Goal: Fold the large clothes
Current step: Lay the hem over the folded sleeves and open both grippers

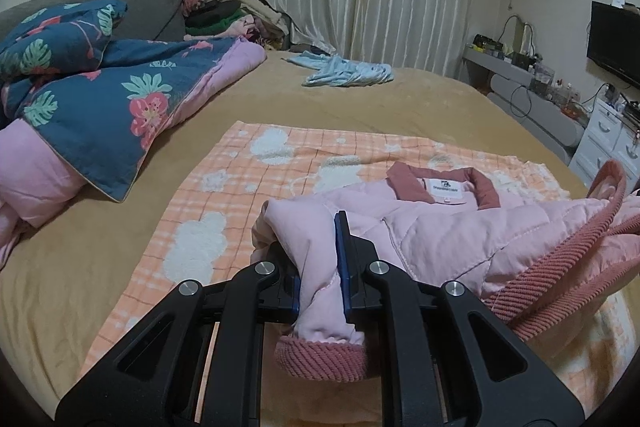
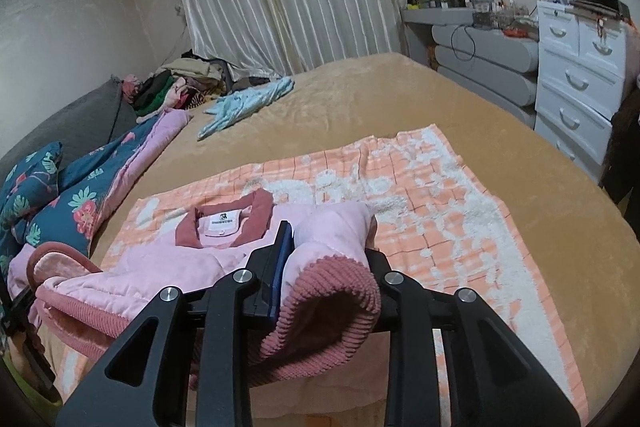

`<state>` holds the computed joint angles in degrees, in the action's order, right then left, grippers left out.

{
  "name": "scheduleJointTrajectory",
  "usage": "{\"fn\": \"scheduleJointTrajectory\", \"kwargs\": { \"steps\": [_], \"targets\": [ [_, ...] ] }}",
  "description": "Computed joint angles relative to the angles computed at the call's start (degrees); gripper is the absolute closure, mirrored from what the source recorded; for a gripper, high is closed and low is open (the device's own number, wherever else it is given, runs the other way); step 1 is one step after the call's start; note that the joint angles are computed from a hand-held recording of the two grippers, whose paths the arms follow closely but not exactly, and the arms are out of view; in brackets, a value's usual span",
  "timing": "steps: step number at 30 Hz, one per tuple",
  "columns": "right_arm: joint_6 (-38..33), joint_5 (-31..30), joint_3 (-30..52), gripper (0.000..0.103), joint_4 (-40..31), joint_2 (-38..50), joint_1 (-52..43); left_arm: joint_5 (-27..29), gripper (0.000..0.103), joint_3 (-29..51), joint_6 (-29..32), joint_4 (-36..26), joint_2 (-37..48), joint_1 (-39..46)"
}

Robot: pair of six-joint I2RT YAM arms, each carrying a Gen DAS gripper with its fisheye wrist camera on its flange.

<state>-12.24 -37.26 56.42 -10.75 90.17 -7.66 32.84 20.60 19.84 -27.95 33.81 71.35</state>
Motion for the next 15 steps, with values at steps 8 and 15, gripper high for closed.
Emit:
{"fn": "scheduleJointTrajectory", "kwargs": {
  "steps": [8, 15],
  "targets": [
    [2.38, 1.03, 3.17, 0.072, 1.19, 5.80, 1.74, -5.12, 0.096, -1.51, -3.85, 7.65, 5.05, -6.09],
    [7.70, -5.67, 5.81, 0.030, 2.35, 10.33, -1.37, -6.96, 0.096, -1.31, -6.32, 11.59, 8.87, -8.99]
  ]
}}
